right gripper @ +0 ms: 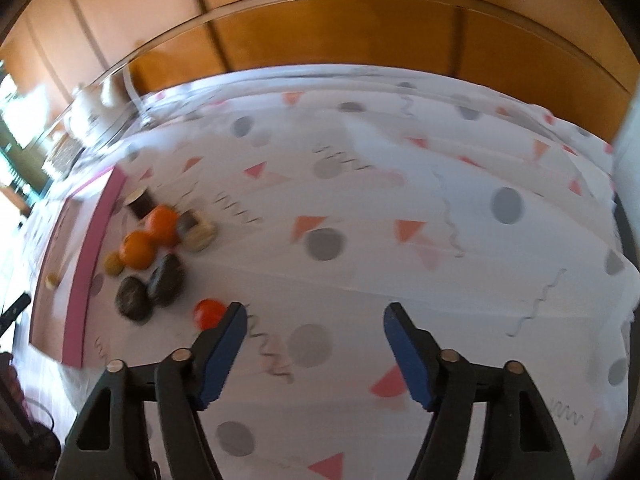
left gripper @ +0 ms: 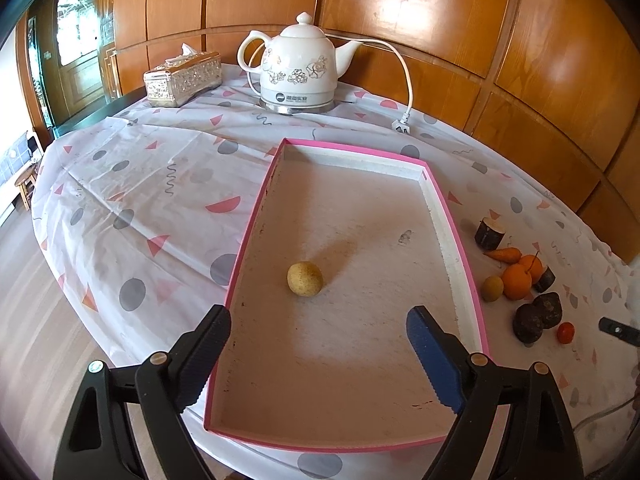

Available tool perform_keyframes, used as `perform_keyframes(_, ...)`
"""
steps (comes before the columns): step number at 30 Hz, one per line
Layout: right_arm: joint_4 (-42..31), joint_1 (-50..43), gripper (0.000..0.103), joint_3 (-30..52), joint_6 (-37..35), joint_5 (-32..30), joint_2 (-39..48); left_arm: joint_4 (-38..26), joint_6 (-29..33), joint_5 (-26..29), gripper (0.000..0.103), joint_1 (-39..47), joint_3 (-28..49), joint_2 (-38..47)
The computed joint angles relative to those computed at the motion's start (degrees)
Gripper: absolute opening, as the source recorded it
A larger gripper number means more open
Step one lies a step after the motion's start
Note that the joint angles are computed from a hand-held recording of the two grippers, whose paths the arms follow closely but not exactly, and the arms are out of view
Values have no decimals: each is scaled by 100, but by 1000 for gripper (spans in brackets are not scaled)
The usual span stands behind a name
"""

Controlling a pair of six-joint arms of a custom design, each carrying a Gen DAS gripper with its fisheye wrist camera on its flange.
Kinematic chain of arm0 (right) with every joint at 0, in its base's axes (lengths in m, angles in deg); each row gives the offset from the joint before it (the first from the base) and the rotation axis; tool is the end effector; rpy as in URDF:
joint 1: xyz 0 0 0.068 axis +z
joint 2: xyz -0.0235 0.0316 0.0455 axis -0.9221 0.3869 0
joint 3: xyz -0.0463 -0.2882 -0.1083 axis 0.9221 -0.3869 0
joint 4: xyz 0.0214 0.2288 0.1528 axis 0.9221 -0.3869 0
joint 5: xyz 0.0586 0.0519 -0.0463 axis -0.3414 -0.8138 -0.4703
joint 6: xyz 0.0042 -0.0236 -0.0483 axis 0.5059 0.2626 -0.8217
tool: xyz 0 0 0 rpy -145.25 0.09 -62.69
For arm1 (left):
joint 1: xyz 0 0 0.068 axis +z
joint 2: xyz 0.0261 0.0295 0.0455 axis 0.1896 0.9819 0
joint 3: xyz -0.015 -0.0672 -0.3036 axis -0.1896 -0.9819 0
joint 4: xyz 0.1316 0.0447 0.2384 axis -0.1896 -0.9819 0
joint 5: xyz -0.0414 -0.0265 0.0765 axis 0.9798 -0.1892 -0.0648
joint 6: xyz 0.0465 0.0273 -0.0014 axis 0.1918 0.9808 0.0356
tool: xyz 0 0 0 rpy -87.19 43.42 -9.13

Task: Organize fruits
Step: 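Reach the right gripper to the red tomato and close on it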

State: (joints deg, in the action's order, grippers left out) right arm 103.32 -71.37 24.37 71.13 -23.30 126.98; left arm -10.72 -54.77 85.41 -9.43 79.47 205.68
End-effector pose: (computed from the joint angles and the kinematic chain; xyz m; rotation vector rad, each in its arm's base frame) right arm 0.2576 -0.0175 0.0618 0.4437 2.6057 0.1117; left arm 0.3231 -0.1181 0.0632 0.0950 2.4640 -0.2158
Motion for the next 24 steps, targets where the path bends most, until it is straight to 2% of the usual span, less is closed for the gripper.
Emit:
perform_keyframes(5,-107,559,61,270,-115,-77,315,-7,5,49,90,-6,-11,-27)
perform_keyframes(15,-466,1334,60,1054,47,394,1089,104,-20,191,90,93,-145,-133)
perform_keyframes(16,-489,1352,57,1112,65,414,1155,112,-28,201,90,106,-155,-141)
perform_keyframes(17,-529,1382,49,1187,75,443,1237,129,-36,212,90,124,-178,-160)
perform_keyframes(19,-580,1434,40,1297,83,493,1370,142,-38,240,90,165,-194,-175)
perform_keyframes(24,-577,1501,34,1397,73,578,1538,183,-73,295,90,268,-274,-232)
